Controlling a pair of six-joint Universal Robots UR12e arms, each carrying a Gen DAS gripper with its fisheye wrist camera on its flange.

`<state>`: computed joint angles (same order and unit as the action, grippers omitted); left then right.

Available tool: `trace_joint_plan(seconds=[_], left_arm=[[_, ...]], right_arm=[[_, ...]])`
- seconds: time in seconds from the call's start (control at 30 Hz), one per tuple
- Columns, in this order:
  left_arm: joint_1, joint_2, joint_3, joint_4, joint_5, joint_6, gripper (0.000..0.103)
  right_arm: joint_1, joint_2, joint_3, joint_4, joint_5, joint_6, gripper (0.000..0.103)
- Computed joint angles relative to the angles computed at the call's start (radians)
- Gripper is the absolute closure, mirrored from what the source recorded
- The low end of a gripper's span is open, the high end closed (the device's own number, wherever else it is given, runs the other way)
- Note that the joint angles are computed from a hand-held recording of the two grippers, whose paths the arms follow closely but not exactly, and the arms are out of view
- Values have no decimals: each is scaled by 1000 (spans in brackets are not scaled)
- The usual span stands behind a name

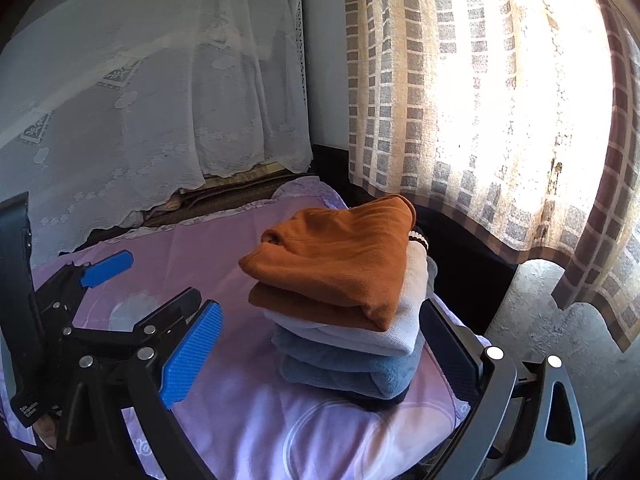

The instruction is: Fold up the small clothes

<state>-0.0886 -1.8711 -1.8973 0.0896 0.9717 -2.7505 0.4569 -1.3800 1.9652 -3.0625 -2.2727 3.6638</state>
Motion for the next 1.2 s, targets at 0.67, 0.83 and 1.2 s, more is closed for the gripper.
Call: trace_joint_plan(seconds=[0.67,0.83,1.2], left_arm=[[10,10,-7,-19,-32,-5,4],[14,4,-7,0,-36,-43,4],[5,7,-17,25,-14,-17,4]], right_arm=[[0,-3,7,-11,33,11,4],[-2,-3,8,-8,44,16,4],[-3,0,7,-12,47,18,4]])
